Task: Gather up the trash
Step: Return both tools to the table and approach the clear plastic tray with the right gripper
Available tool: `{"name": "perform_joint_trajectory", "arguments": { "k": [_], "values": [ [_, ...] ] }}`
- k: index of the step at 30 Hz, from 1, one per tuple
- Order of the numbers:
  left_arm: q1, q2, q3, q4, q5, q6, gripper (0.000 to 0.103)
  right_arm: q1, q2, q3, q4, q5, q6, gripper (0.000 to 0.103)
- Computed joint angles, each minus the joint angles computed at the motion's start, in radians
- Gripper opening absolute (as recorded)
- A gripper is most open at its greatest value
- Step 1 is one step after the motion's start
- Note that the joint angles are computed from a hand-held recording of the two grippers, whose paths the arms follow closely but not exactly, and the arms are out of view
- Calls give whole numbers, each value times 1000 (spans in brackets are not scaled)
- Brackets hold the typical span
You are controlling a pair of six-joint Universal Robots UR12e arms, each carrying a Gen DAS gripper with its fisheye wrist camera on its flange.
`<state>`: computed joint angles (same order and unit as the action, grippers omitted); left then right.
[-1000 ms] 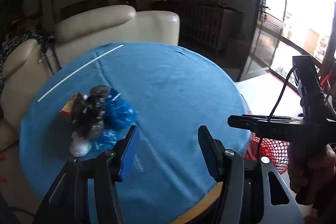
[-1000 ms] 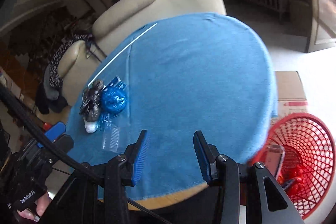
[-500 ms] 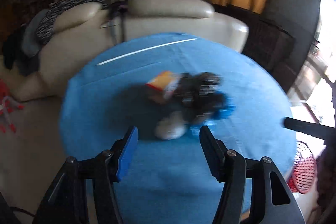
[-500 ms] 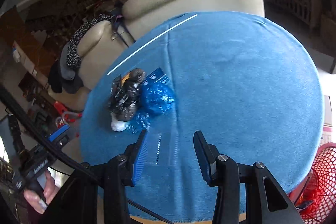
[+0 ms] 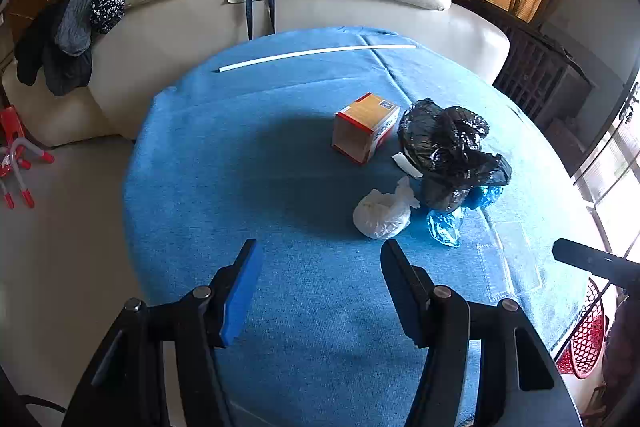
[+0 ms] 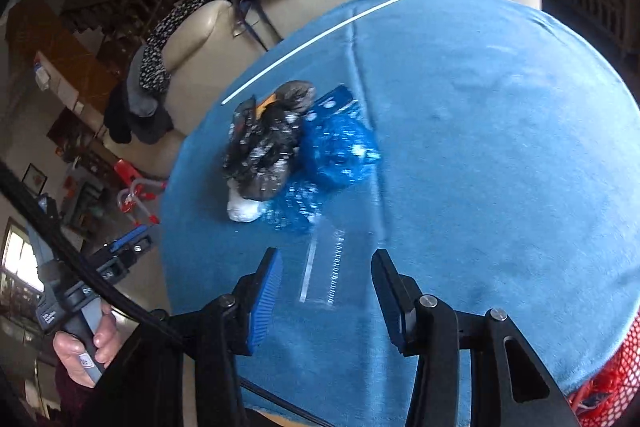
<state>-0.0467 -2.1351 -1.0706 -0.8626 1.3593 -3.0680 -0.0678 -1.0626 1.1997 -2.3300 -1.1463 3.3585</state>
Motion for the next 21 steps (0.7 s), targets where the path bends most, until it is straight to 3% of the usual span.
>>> {"name": "perform_joint_trajectory", "arguments": {
  "k": [5,9,13,17,21],
  "values": [
    [4,0,0,-12,15,-9,63,18,49,-67,59,24,-41,53],
    [9,1,-4,-12,20,-1,63,36,78,-107,92,-41,-42,53],
    [13,-2,-3,-16,20,9,63,48,79,-107,93,-96,-131,64],
    [10,-22,23,-44,15,14,63,39,88,-118,124,-83,-78,64],
    [6,-40,53,-70,-6,29,63,55,107,-156,167,-147,-82,64]
  ]
}}
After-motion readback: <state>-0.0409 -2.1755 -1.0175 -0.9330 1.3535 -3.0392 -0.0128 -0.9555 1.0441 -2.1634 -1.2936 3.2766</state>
